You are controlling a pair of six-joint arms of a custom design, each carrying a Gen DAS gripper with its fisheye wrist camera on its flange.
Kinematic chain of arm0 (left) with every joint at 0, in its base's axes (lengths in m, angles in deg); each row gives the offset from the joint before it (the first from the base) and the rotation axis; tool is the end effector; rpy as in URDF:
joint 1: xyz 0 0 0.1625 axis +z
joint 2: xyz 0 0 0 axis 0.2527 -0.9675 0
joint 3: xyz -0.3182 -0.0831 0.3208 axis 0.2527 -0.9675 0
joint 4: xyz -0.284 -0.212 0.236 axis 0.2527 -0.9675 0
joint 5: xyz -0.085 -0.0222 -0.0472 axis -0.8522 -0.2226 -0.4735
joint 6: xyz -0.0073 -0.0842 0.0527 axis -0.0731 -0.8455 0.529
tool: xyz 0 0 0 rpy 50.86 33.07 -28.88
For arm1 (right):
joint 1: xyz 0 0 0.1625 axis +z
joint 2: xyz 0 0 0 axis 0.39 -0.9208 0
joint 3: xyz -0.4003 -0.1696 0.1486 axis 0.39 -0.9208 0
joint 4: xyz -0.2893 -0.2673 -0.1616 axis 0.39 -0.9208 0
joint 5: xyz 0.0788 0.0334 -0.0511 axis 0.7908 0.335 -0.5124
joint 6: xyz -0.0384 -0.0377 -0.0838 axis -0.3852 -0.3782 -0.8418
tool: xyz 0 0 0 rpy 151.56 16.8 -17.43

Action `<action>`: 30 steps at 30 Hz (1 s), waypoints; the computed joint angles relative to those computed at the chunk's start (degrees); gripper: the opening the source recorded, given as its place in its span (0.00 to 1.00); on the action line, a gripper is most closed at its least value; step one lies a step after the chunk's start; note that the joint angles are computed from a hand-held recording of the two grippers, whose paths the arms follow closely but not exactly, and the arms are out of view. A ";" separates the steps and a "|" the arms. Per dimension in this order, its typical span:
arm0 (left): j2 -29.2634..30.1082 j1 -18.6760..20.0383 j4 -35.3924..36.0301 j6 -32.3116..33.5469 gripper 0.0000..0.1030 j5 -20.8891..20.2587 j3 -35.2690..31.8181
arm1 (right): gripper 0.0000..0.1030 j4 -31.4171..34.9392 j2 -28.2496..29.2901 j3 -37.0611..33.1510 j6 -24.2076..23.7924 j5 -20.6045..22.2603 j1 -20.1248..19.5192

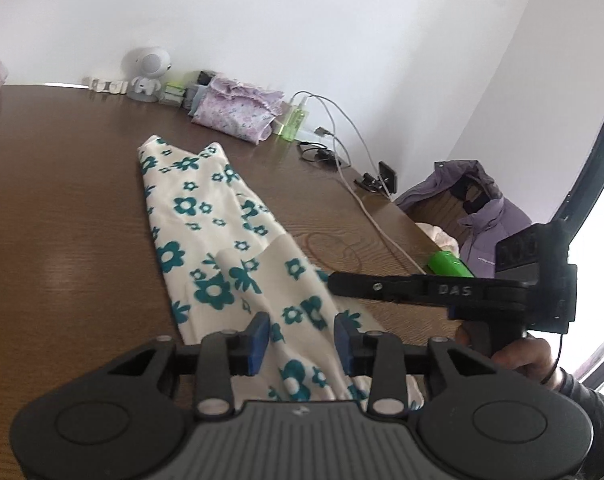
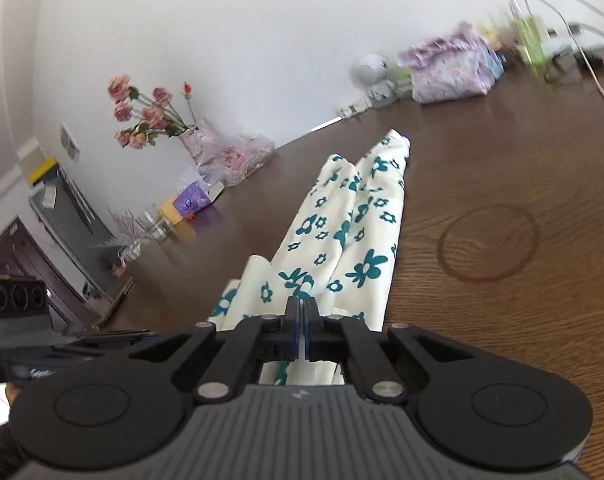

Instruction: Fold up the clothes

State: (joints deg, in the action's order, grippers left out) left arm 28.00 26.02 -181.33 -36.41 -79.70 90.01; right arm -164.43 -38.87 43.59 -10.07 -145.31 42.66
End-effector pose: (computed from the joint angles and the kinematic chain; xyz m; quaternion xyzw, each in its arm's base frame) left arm -0.3325 -0.5577 -0.1074 0.1021 0.8761 -0.4446 0.1557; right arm -0.1383 -0.7234 0.2878 -0.3224 0.9207 -0.2021 0.0869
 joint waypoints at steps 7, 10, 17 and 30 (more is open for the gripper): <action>0.93 1.59 13.07 -1.61 0.36 1.32 -5.07 | 0.14 -6.73 -1.27 3.45 -2.21 -1.78 0.50; 1.17 1.86 11.56 -0.76 0.36 0.79 -4.69 | 0.14 -5.14 -3.66 5.38 -8.91 0.84 0.24; 2.14 1.31 7.30 3.33 0.37 1.88 -4.24 | 0.13 1.60 -2.57 3.42 -10.08 -1.92 0.68; -8.29 0.86 -1.01 16.91 0.47 -8.20 7.00 | 0.69 5.54 -13.62 13.35 -60.98 -6.75 -1.27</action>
State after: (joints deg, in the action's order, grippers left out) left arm 19.72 26.89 -182.34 -19.50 -87.90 97.02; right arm -158.88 -52.49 56.94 -71.05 -152.06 41.39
